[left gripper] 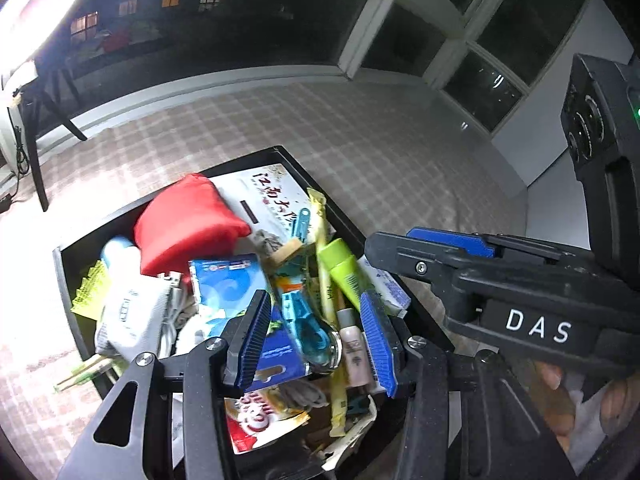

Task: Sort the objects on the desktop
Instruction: 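Carry the yellow-green tube to the black bin and open the right gripper, then bring both grippers back over the blue phone stand and black pen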

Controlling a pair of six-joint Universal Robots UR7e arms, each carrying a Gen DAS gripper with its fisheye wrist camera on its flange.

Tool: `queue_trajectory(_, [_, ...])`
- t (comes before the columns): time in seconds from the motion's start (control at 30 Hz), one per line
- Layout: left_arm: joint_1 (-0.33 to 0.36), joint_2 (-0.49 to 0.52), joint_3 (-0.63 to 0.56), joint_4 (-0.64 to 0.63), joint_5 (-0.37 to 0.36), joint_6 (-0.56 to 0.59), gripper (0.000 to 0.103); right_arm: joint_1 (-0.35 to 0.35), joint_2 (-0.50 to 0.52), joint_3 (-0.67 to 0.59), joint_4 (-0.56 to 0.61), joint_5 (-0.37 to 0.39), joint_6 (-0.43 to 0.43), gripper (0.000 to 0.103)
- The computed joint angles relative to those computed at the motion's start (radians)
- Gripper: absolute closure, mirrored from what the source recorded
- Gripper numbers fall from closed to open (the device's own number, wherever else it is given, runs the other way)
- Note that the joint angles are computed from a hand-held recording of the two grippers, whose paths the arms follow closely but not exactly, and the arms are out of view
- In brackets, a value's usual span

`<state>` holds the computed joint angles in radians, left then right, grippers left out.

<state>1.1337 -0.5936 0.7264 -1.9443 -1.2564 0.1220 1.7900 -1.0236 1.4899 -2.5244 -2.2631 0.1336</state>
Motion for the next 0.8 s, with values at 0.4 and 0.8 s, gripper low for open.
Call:
queue_trajectory(0.4, [0.041,-0.095,0.084,-0.051,0.083,-0.016,0.058,0.052,0.118,-0.065,-0.060,-0.007,-0.111,0.049])
queue_trajectory(0.8, [0.163,-0.255,0.168,-0.089,0.188,-0.075,0.059,0.125,0.300,-0.217,-0.010,0.052,-0.131,0.049])
